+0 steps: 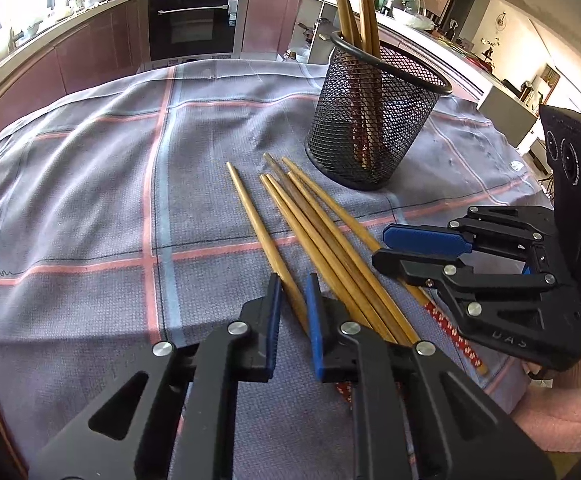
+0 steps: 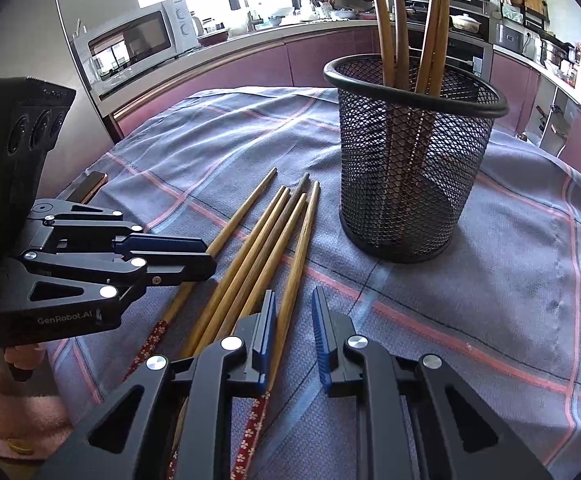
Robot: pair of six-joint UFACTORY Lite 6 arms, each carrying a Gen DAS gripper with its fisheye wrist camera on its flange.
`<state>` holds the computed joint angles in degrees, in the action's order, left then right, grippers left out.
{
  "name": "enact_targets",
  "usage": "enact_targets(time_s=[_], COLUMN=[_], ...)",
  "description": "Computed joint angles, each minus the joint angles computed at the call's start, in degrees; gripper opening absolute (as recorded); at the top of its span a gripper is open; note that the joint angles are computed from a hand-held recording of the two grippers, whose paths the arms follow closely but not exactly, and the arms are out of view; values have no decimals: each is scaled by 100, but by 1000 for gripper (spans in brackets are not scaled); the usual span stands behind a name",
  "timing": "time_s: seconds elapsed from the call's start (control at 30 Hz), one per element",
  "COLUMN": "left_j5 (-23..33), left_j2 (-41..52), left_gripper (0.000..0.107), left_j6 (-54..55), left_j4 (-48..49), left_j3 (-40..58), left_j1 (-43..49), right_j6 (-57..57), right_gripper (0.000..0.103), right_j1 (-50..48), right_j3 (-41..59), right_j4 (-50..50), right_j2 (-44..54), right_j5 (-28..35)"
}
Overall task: Organize utensils
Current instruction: 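Close the right tool on one chopstick while the left tool grasps another, then lift the right tool's chopstick upright over the mesh cup while the left tool does likewise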
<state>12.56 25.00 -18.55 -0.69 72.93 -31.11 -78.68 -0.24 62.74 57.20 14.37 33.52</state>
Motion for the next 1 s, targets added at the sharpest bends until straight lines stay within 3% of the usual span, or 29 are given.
enact_targets(time_s=[0.13,0.67,1.0], left_j5=[-11,71,-79], left_j2=[-50,179,-323], left_gripper=[14,11,8], left_j6=[78,-1438,-1719], left_j4=[-102,1172,1299], left_j3=[-65,211,-205], left_j1=[28,-18,22], right_j6=[29,155,-83], right_gripper=[8,6,5], right_j1=[-89,-30,-398], right_j3=[34,152,92], right_j4=[-59,-88,168], right_j2=[19,105,-95], right_j5=[79,-30,494])
